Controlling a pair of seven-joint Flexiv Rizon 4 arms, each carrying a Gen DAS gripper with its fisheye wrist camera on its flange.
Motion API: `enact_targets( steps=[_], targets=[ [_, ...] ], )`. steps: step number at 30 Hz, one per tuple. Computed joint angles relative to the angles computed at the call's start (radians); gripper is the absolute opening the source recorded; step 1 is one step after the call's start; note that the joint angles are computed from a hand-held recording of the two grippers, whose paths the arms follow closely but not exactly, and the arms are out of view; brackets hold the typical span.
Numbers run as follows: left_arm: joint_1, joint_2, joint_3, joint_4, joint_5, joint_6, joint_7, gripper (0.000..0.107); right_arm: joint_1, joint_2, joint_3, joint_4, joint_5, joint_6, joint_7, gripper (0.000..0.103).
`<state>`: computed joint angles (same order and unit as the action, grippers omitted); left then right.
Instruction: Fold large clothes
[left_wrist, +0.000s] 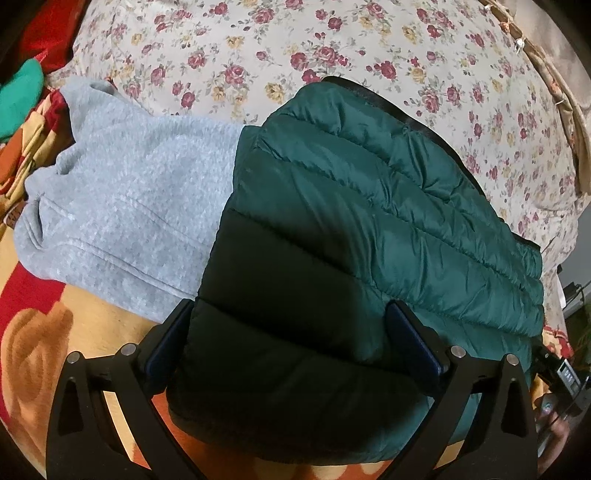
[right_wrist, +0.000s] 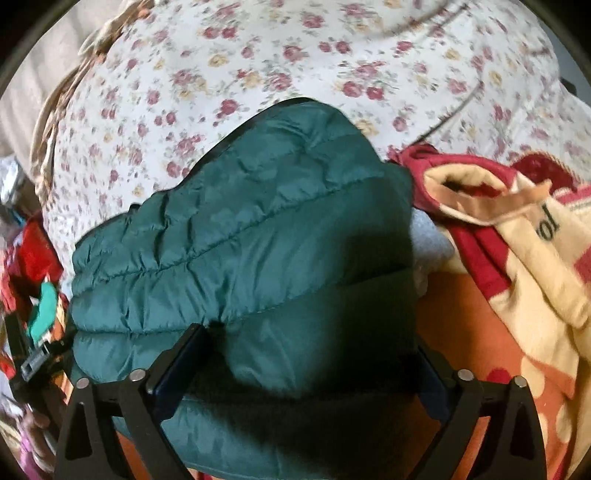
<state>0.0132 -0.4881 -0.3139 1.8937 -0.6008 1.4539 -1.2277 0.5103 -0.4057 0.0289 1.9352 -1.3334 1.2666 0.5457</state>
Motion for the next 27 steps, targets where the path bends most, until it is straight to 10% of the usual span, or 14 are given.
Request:
enact_targets(
  steps=[14,27],
  targets=[
    [0.031,-0.027,-0.053,-0.015,-0.022,0.013,0.031,0.103,-0.018,-0.046,-0.037,-0.042,0.015,0.079,-0.049,0.103],
    [0.023,-0.054,-0.03,-0.088,-0.027,-0.107,0.065,0.103,-0.141,-0.126,-0.045,-0.127,-0.272,0.334,0.193,0.103]
  ],
)
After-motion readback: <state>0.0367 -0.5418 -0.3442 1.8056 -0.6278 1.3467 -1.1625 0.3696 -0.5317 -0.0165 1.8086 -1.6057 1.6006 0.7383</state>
